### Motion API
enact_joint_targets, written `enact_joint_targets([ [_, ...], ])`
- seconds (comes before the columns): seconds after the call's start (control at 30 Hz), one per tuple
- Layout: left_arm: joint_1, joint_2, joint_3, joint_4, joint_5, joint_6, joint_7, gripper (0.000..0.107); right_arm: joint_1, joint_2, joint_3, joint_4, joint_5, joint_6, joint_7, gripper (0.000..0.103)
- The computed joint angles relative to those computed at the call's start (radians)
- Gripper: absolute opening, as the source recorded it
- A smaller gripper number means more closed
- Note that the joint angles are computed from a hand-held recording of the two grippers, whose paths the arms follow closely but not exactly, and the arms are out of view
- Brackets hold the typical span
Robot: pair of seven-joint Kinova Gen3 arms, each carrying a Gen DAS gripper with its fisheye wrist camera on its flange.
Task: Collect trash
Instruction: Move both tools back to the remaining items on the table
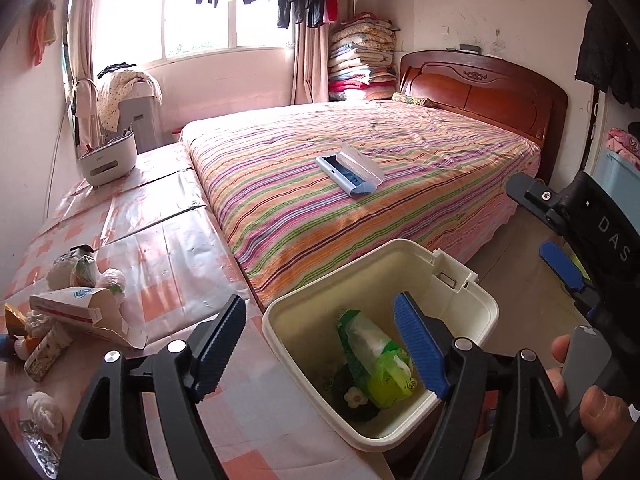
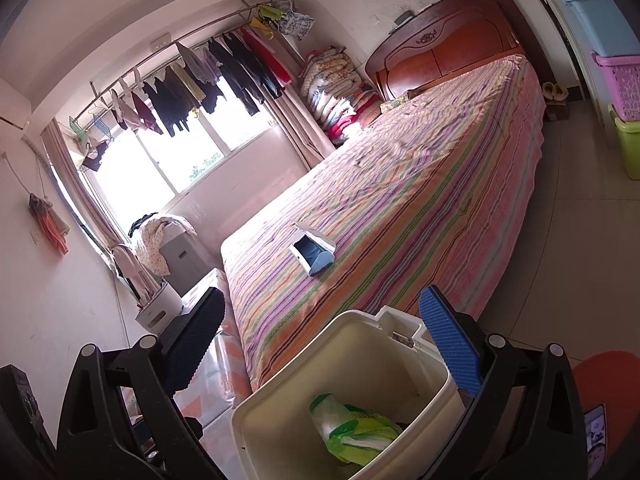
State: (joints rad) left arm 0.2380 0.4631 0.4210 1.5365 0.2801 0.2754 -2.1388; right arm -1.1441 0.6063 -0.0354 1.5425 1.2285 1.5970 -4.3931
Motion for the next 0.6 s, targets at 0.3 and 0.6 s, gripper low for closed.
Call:
enact_joint_targets([
  [0.3,-0.154,-0.014,0.041,0.023,0.050,-0.040,-0.052,0.077,0.024,0.032,0.009,-0.077,0.074,-0.128,0.190,0.096],
  [0.6,-0.297,-0.017,0.067,0.004,0.104,-0.043,-0.055,0.077,0.094,0.074,-0.002,-0.191,0.165,-0.410,0.502,0.096],
])
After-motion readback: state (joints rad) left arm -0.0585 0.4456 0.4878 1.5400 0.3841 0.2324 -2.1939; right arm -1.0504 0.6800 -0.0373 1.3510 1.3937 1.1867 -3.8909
